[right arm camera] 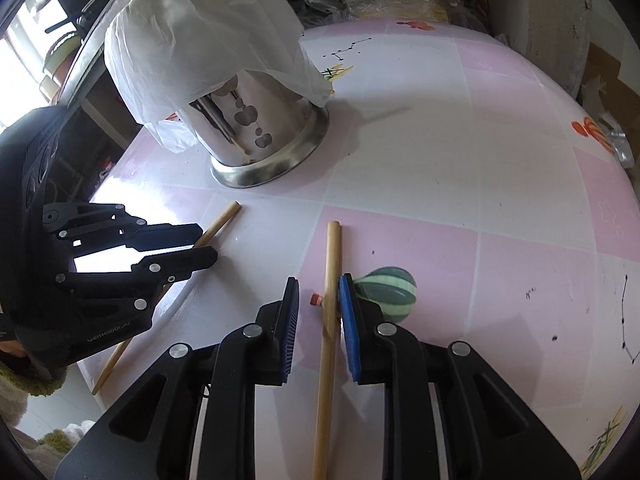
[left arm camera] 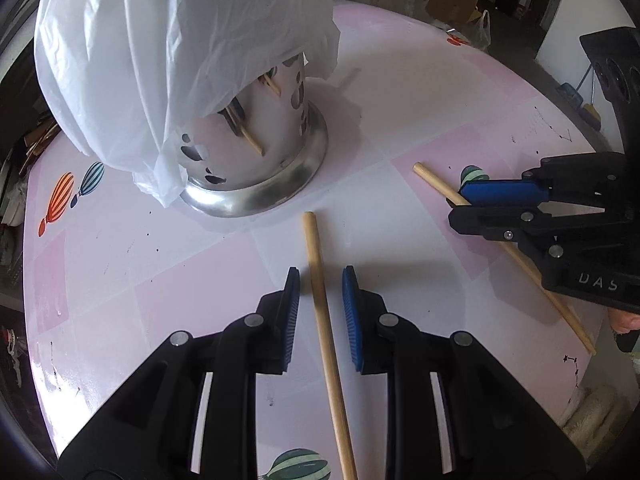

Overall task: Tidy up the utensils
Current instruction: 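Close the left tool on the wooden chopstick while the right tool holds its chopstick, then lift both chopsticks up above the holder with both tools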

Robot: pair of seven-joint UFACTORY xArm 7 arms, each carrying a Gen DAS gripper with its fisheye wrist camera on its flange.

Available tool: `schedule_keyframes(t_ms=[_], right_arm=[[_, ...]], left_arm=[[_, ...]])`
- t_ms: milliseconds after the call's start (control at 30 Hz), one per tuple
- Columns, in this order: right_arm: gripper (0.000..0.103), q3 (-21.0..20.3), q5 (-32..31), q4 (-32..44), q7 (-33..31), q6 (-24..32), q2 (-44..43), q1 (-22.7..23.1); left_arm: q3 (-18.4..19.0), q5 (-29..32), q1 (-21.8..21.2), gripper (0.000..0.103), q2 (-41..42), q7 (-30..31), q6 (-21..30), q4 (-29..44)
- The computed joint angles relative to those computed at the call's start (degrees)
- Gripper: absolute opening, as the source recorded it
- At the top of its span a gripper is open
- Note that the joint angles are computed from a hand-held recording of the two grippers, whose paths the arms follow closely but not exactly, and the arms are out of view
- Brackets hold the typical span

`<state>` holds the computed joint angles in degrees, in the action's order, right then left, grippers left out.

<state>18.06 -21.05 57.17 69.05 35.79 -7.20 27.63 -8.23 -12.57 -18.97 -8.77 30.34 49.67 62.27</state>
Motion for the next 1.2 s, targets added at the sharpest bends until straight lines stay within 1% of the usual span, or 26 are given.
schedule_keyframes(t_ms=[67, 167, 200, 233, 267, 367, 433, 533, 700, 800, 900, 1133, 1200], right_arm=[[0.017, 0.3, -1.5, 1.8, -0.3, 1.9, 1.4, 0.1], [0.013, 0.7, -4.4, 4.3, 0.0, 6.1, 2.9, 1.0], [0.011, 0.7, -5.3, 5.0, 0.2, 7.5, 3.2, 1.4], [0.009, 0.7, -6.1, 5.6, 0.6, 8.5, 3.6, 1.8], [0.008, 0.7, -6.9, 6.2, 1.0, 9.6, 4.0, 2.1], [0.007, 0.3, -8.0, 6.6, 2.4, 10.5, 4.3, 3.0], [0.007, -0.1, -8.2, 6.1, 3.2, 9.9, 4.0, 3.2], [0.007, -0.5, -7.6, 3.6, 5.2, 6.7, 1.9, 2.8], [0.007, 0.6, -8.6, 0.3, 8.7, 4.7, -4.7, 0.8], [0.007, 2.3, -9.2, -1.1, 10.0, 4.1, -9.5, -1.2], [0.007, 3.8, -9.0, -1.6, 10.1, 3.6, -13.4, -3.5], [0.007, 8.5, -9.5, -0.9, 10.5, 3.4, -20.2, -8.8], [0.007, 9.7, -9.5, -0.8, 10.9, 1.9, -21.7, -10.3]], left_arm=[[-0.1, 0.0, 0.0, 0.020, 0.2, -0.5, -0.5, -0.1], [-0.1, 0.0, -0.1, 0.016, -0.4, -0.7, -1.6, -1.1], [-0.1, 0.0, -0.2, 0.013, -0.6, -0.8, -1.8, -1.3], [-0.3, 0.2, -0.2, 0.008, -0.8, -1.5, -2.2, -1.6], [-0.3, 0.3, -0.2, 0.007, -0.7, -2.0, -2.5, -1.7], [-0.3, -0.1, -0.3, 0.005, -0.5, -3.1, -3.5, -1.8], [0.0, -0.9, -0.4, 0.005, -0.6, -3.1, -4.0, -2.0], [0.6, -2.7, -0.4, 0.005, -1.6, -2.4, -4.9, -2.8], [3.0, -9.0, -0.4, 0.005, -5.2, 1.9, -5.1, -2.9], [5.5, -15.2, -0.9, 0.005, -8.3, 5.8, -4.7, -3.0], [7.4, -19.5, -1.0, 0.005, -11.5, 8.9, -4.5, -3.0], [11.2, -27.7, -2.3, 0.005, -17.4, 14.0, -3.4, -1.7], [12.2, -30.0, -2.8, 0.005, -18.2, 15.5, -3.5, -0.9]])
